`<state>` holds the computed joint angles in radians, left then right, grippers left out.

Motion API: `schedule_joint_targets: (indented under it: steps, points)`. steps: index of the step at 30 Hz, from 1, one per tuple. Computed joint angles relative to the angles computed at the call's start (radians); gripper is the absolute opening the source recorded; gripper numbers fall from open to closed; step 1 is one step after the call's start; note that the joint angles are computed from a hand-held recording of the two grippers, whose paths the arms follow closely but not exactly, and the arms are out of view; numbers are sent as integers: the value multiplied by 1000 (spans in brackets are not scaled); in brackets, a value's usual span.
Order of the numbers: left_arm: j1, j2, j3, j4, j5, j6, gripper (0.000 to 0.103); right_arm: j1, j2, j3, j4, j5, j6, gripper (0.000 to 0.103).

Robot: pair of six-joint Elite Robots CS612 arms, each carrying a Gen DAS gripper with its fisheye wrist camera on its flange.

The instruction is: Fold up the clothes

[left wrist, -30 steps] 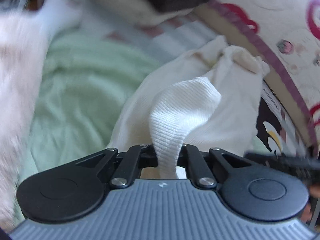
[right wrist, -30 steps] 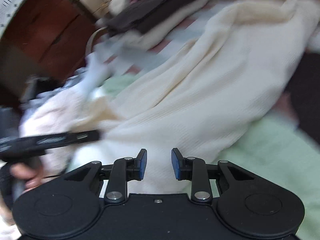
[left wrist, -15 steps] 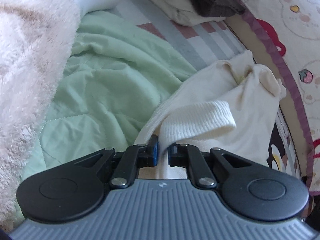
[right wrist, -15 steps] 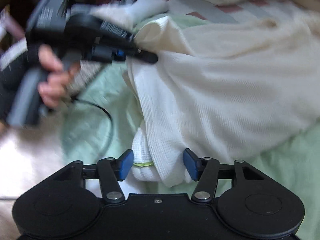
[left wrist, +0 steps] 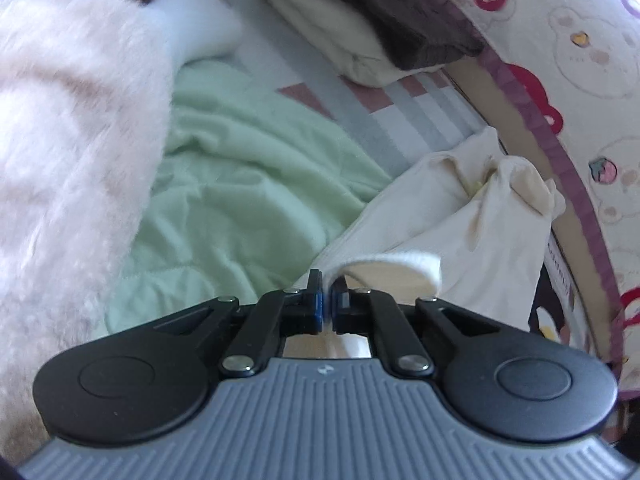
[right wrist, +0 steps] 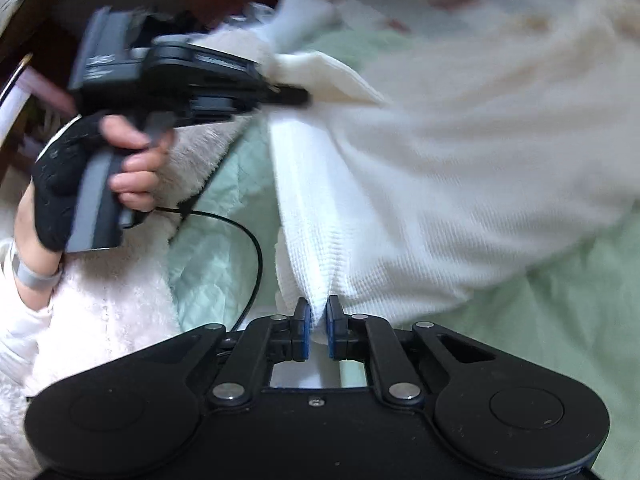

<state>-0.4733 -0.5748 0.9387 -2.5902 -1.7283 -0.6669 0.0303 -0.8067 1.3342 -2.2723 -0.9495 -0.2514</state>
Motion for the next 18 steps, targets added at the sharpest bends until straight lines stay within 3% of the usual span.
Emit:
schedule_joint_targets:
  steps: [3, 6, 10, 11, 12, 14, 18]
  points:
    - [-6, -9, 6, 43, 48, 36, 8, 12, 7, -21, 93, -62, -39, 11]
    - [-10, -16, 13, 56, 86, 57, 14, 2, 12, -31, 140, 27, -63, 11]
    - [-3, -18, 22, 63, 85, -1, 27, -8, 29, -70, 292, 111, -151, 13]
    - [-2, -20, 27, 67, 89, -9, 30, -8, 23, -63, 276, 93, -151, 15]
    - [0, -24, 34, 65, 91, -19, 32, -12, 24, -60, 242, 92, -117, 16]
    - [3, -33, 55, 37, 90, -46, 37, -25, 32, -44, 138, 115, 23, 33]
    - [6, -41, 75, 1, 80, -73, 40, -59, 33, 22, -81, 150, 314, 45]
